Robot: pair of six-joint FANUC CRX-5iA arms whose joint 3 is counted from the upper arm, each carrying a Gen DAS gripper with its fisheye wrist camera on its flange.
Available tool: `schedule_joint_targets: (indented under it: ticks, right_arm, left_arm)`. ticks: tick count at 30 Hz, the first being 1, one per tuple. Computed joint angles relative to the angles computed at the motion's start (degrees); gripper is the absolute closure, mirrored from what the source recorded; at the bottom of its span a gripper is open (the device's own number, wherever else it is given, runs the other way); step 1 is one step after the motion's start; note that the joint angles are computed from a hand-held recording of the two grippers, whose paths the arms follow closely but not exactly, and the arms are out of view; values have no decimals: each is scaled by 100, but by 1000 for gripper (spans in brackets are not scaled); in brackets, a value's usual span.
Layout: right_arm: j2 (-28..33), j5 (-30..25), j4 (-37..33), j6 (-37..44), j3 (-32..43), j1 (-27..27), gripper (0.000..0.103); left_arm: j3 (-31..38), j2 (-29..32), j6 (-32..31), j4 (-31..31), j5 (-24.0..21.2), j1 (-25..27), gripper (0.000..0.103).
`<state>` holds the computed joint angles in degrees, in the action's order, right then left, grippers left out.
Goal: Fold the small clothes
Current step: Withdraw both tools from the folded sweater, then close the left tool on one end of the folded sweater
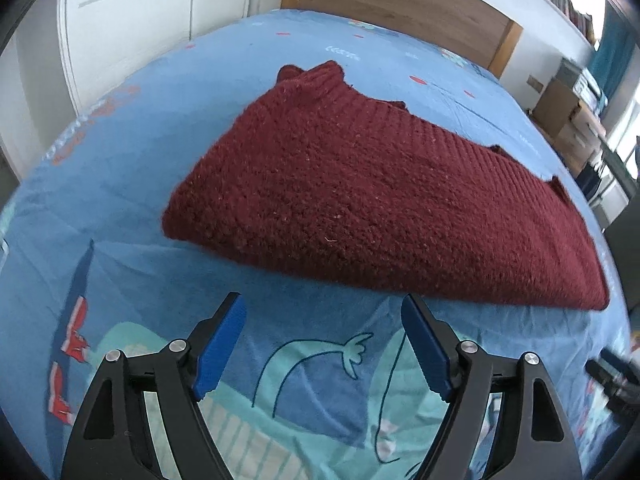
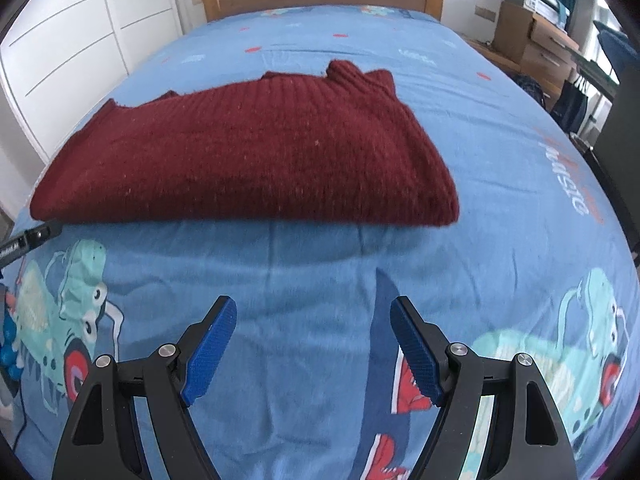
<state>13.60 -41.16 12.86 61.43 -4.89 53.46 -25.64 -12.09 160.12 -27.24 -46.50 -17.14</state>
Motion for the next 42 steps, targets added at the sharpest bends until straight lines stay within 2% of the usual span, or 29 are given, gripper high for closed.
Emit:
schedule_joint_targets:
  ticks: [6,18,27,32,34,38,40,42]
  right_arm:
    - [-60,-84,-11,-119,-87,7,23]
    - [-87,-168,-23,-106,-86,-23,23]
    - [-113,-172,-24,-118,-102,-30,23]
    - [-99,-193,-33,-119,-96,-38,23]
    - [-106,-194,-31,-119,-107,-34,23]
    - [-112,-194,-10,-131,-122,-32,23]
    - [-126,-191,15,-145,-142,-37,23]
    - [-139,-192,32,-145,-151,-49,23]
  left_arm:
    - [-428,-144,-45,515,736,540,27]
    - [-442,-109,380,235,921,567,25]
    - [-394,-49,862,-155,1021,515,18]
    - [-394,-18,898,-196,1176,650,15]
    - [-456,-45,868,-141,1340,779,15]
    - [-782,-212,572,291,1969,1283,15]
    - [-1114,-394,192,788,2443,1641,15]
    - [-1557,-619,-442,1550,2952,1992,15]
